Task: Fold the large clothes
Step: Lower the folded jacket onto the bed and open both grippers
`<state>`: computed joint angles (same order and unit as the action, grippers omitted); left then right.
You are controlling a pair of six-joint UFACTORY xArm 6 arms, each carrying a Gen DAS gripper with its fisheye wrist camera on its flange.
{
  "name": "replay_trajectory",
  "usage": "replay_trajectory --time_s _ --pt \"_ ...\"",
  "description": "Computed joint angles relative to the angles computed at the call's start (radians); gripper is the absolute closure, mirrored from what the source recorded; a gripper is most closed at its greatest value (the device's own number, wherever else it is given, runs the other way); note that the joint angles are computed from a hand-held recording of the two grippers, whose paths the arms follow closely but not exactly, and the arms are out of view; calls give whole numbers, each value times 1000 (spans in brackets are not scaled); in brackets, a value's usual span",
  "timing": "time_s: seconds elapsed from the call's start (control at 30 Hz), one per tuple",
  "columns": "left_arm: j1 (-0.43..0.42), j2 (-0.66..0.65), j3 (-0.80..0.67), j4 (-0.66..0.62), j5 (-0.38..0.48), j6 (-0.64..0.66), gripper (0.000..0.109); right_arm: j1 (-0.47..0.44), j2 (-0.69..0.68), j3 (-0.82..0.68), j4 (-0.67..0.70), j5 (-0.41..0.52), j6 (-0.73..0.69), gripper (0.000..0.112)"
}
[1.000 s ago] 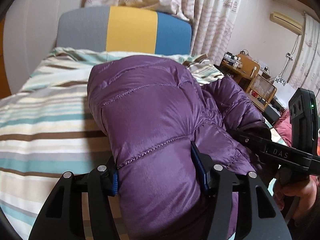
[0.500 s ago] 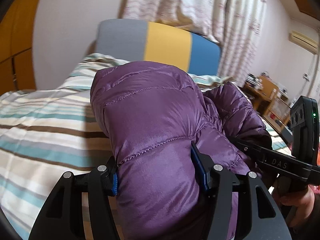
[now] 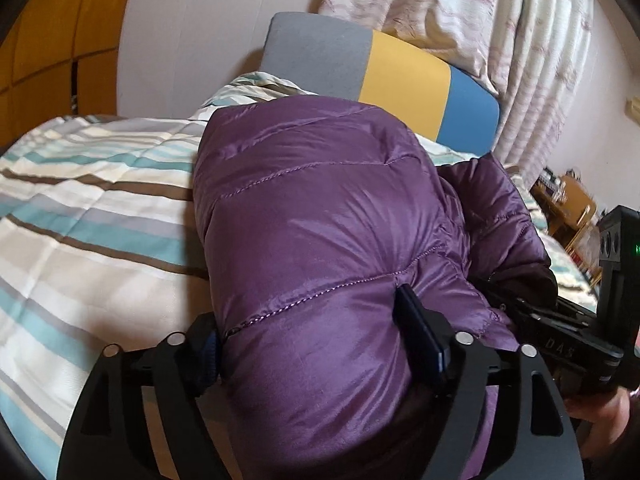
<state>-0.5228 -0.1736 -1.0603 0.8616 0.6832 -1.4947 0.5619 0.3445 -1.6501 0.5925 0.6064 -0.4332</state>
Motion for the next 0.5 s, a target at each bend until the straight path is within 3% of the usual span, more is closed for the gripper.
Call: replay_trajectory --time_s 0.1,0.27,0.37,0.43,0.5 --pt "-18 3 -6 1 25 31 26 -30 -18 38 78 25 3 51" --pt "-36 -10 18 17 44 0 20 -39 -88 145 113 -8 -7 45" --pt "-29 -13 15 -12 48 -26 17 -52 -54 100 78 26 59 29" --pt "-47 -9 -13 -31 102 -16 12 -66 -52 87 112 58 57 29" --pt "-91 1 -60 -16 209 -10 9 -71 -86 117 138 30 31 28"
